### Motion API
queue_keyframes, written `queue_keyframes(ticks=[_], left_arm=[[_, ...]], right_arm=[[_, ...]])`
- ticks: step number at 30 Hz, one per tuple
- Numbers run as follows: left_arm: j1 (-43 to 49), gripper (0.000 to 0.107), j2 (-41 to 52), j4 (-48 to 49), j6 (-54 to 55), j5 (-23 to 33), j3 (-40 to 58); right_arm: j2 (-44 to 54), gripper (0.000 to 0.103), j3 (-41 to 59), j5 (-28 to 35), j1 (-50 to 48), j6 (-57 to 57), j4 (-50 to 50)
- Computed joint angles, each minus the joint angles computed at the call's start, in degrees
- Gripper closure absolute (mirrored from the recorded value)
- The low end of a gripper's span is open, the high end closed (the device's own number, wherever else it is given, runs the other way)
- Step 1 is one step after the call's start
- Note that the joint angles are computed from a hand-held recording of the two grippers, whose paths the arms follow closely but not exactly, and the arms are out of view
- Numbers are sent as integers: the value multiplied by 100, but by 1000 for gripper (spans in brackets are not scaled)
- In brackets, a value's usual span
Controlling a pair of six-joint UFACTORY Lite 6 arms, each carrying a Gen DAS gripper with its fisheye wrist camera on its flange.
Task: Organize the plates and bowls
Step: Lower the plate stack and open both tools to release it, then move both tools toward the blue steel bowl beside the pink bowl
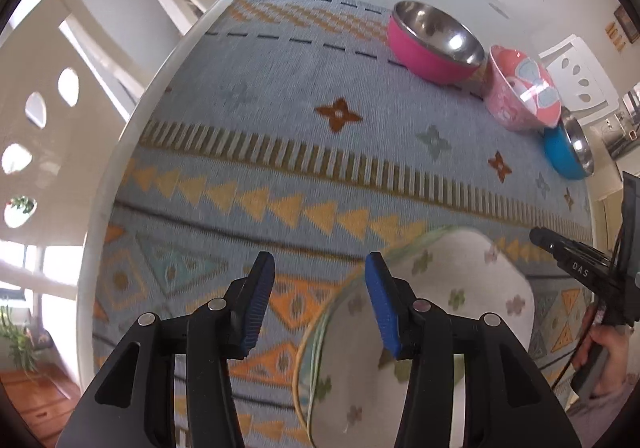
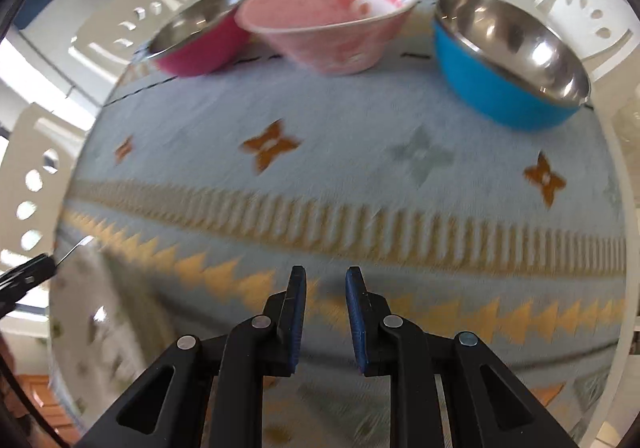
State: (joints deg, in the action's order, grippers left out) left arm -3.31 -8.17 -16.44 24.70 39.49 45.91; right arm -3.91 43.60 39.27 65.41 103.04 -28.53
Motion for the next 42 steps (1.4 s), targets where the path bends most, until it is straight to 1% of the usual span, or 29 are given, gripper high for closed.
queue_keyframes(ticks=[2,4,6,7,8,9,10,11,12,13,14,15,17,23,27,32,38,42], left_arm=[[-20,62,402,-8,67,-70,359],[-23,62,742,-33,120,-113,680],[-13,62,1188,-52,174,-149,1089],[-11,62,1453,-66,185,-153,1342],[2,62,1632,-95,221,-139,1516],[16,62,1857,-150,286,-114,1743],[21,62,2033,-189,335,-99,1920],[12,62,2221,-209,359,-85,2117],[-8,62,2406,-221,373,-60,2316],[-30,62,2581,-239,398,-23,2506],[-50,62,2705,-253,423,-3,2632],[-69,62,2834,-265,458,24,2771],[-118,62,3056,-276,534,57,2990],[-251,62,3450,-247,428,197,3371],[-383,62,3458,-198,307,256,3381],[-475,62,3162,-180,196,194,3157],[-533,62,2941,188,-292,196,2982],[-660,62,2796,263,-504,268,2984]], right_arm=[[198,84,147,267,-181,-210,-50],[339,84,186,385,-240,-111,-418],[407,83,110,391,-237,194,-872],[469,83,63,430,-174,523,-1226],[530,78,37,424,-164,724,-1419],[566,65,-16,395,-128,1005,-1684],[622,56,-47,311,-85,1354,-2031],[791,26,12,282,-67,1548,-2215],[1042,0,164,281,-89,1502,-2160],[1449,0,441,438,-72,1389,-2038],[1653,0,652,736,88,1516,-2156],[1742,0,715,793,138,1629,-2171],[1686,0,627,719,103,1839,-2213],[1766,0,745,764,126,1801,-2174],[1742,0,712,758,124,1810,-2183],[1736,0,704,752,116,1808,-2188],[1733,0,706,755,116,1802,-2186],[1739,0,688,716,73,1811,-2225]])
